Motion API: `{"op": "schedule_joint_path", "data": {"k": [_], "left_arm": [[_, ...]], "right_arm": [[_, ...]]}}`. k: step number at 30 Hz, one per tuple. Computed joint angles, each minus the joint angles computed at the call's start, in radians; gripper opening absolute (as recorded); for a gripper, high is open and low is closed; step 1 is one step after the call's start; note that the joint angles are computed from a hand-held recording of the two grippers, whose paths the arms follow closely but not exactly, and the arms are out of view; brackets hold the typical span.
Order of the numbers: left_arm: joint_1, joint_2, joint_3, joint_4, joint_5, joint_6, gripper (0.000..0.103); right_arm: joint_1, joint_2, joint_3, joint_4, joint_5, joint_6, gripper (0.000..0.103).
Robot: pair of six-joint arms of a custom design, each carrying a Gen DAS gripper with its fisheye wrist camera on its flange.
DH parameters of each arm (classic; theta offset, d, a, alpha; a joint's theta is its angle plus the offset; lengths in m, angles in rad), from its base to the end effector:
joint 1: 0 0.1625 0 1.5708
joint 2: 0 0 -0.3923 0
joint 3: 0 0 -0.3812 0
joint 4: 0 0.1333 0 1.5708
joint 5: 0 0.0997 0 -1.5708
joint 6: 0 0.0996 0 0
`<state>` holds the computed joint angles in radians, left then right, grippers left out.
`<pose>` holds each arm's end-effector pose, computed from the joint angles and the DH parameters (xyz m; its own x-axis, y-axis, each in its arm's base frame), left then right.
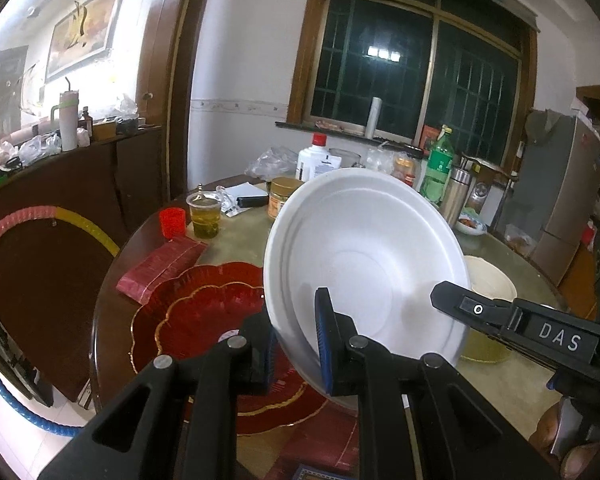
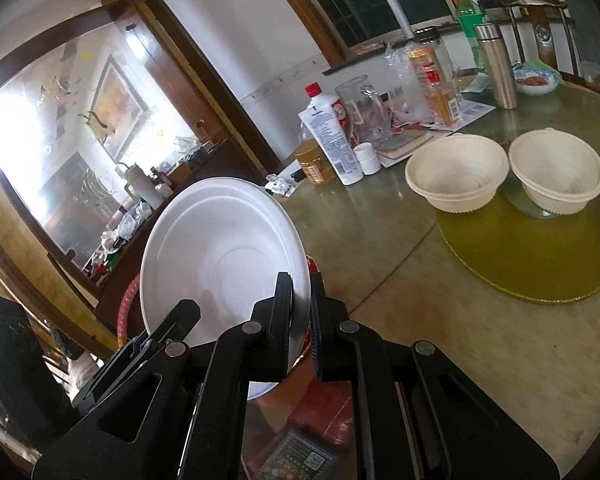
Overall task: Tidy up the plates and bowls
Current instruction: 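Carry the tilted white bowl with both tools over the red plate stack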
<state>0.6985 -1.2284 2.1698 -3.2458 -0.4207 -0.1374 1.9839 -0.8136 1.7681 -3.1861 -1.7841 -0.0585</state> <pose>-0.2061 -0.4658 0.2604 -0.8017 -0.1449 -0.5799 0.4634 0.4622 -0.7561 0.3550 -0.5304 0.1209 -0.9271 -0.3152 0.2027 -0.3718 0.7059 -0.6029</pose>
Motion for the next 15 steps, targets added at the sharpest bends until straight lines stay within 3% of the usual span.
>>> {"op": "schedule_joint_path", "data": {"k": [15], "left_arm": [[0.035, -0.086, 0.006, 0.109, 0.011, -0.083, 0.015]], "right_arm": [[0.025, 0.094, -0.138, 0.129, 0.032, -0.003, 0.008]]}}
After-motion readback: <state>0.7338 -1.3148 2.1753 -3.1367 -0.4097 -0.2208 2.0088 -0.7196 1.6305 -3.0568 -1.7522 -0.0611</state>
